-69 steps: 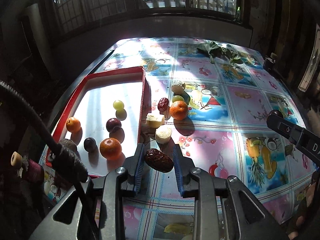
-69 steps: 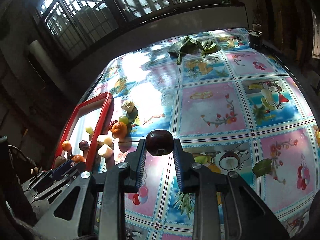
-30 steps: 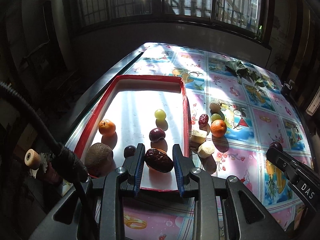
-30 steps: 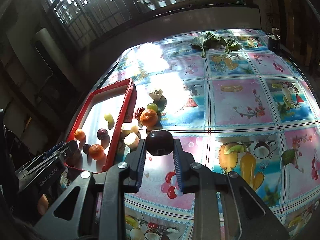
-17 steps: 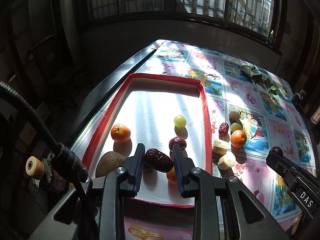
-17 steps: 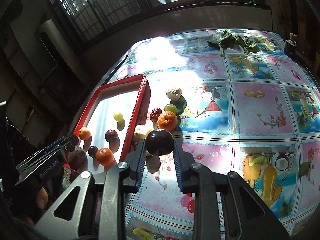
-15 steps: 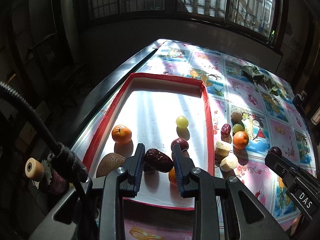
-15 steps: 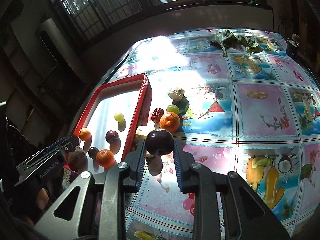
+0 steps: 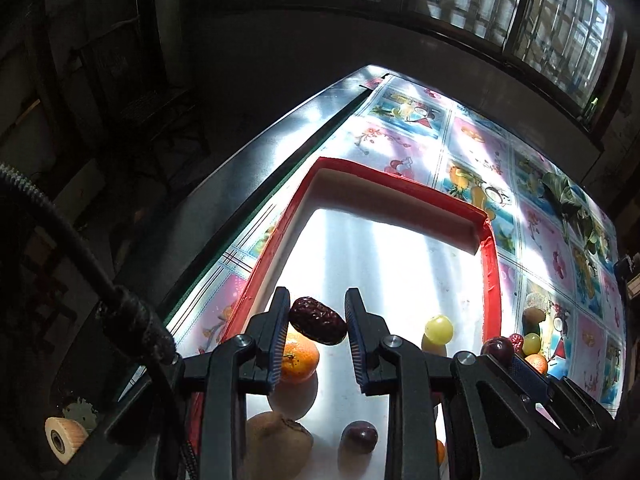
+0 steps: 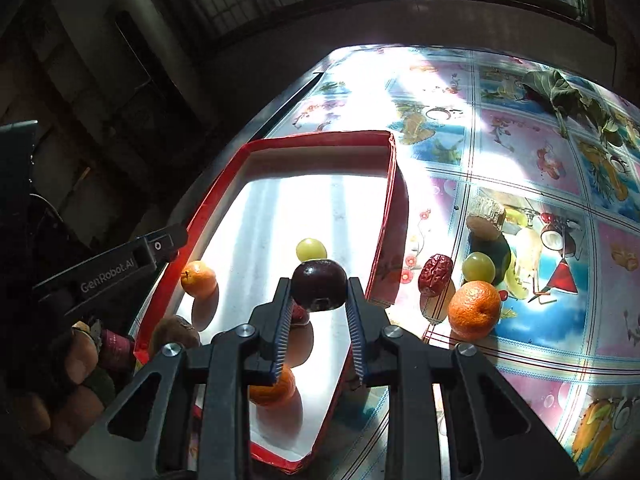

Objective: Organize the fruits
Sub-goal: 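Carry the held jujube and plum over the tray with both tools, then lower the jujube and plum into the tray and open both tools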

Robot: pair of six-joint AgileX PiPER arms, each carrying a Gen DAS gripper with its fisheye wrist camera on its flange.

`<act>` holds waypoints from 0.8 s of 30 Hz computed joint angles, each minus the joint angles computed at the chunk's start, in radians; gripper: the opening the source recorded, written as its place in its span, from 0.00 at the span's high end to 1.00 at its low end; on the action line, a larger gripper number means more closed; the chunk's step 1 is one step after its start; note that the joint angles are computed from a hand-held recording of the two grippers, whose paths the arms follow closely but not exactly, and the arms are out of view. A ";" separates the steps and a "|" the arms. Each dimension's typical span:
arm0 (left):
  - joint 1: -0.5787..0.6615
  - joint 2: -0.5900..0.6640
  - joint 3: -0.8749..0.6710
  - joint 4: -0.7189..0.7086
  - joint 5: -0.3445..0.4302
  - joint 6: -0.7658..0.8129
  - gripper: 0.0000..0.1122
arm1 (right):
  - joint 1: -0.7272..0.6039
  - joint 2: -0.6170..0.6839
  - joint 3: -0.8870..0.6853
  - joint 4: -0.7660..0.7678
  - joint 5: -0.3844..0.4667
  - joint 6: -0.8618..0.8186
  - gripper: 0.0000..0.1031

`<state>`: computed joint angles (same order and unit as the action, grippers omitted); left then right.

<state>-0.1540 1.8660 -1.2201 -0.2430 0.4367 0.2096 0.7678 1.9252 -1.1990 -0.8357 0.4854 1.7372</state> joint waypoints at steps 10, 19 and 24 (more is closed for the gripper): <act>-0.036 0.135 -0.131 0.146 0.063 -0.146 0.76 | -0.136 0.201 -0.267 0.296 0.065 -0.436 0.72; -0.057 0.223 -0.214 0.231 0.134 -0.229 0.75 | -0.158 0.241 -0.322 0.382 0.071 -0.578 0.72; -0.057 0.200 -0.195 0.240 0.130 -0.240 0.73 | -0.165 0.242 -0.325 0.405 0.064 -0.600 0.70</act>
<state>-0.2105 2.0660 -1.4147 -0.0027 0.5665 -0.0300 0.6032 2.1670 -1.5240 -0.4306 0.5497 1.1372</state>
